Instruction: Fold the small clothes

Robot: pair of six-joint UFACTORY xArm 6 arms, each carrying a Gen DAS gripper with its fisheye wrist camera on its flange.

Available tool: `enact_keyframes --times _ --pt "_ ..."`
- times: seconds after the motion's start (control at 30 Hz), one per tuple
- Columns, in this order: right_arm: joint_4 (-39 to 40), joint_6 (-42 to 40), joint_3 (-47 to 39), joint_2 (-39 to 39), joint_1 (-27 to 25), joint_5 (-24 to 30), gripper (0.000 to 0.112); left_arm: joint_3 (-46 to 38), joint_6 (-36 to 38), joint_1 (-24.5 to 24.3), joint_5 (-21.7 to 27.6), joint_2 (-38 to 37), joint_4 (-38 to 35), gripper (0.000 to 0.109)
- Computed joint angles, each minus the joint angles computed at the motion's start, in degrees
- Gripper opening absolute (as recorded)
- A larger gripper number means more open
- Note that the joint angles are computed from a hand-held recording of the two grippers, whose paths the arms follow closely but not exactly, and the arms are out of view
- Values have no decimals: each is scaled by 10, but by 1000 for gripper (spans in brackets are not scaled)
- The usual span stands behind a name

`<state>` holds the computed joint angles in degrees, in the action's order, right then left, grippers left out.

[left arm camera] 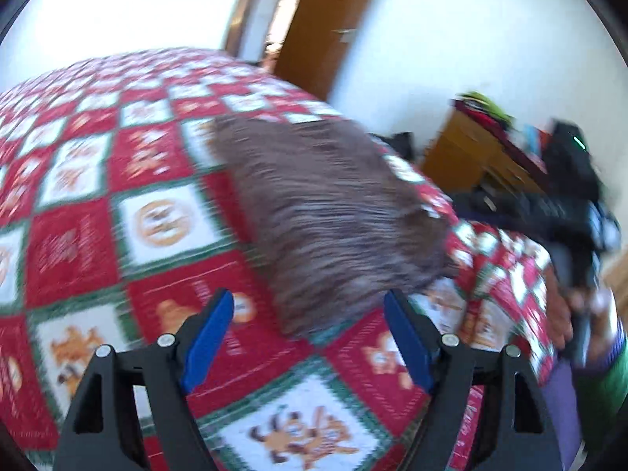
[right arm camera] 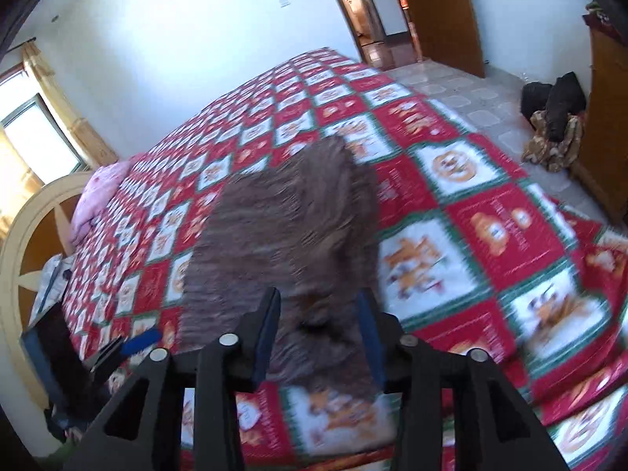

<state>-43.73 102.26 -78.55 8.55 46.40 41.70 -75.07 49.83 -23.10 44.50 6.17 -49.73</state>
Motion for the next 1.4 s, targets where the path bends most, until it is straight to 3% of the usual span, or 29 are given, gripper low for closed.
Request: enact_keyframes --times 0.1,0.13,0.2,0.37,0.53,0.63,0.8,0.87,1.07,1.23,1.4 --pt "34 -39 -49 48 7 21 42 17 -30 -3 -27 -8 35 81" --pt "43 -55 -70 64 10 47 37 25 -31 -6 -36 -14 42 81" --pt "78 -105 -116 98 18 115 5 40 -30 -13 -53 -23 49 81" --pt "97 -79 -65 75 23 98 5 53 -24 -17 -77 -31 50 81" --pt "118 -80 -48 60 30 96 5 17 -81 -19 -74 -1 96 81" --pt "155 -111 -54 50 31 126 9 -13 -93 -17 -78 20 108 81" --pt "28 -105 -147 72 51 245 12 -91 -161 -29 -101 80 150 81" --pt "9 -116 -168 90 30 210 12 -131 -187 -39 -95 109 164 81" --pt "97 -203 -221 172 -38 154 12 -222 -379 -88 -131 199 398 81" --pt "94 -113 -104 115 -74 26 9 -233 -429 -101 -142 222 462 83" --pt "56 -58 -72 107 -90 -26 9 -247 -466 -106 -144 233 512 91"
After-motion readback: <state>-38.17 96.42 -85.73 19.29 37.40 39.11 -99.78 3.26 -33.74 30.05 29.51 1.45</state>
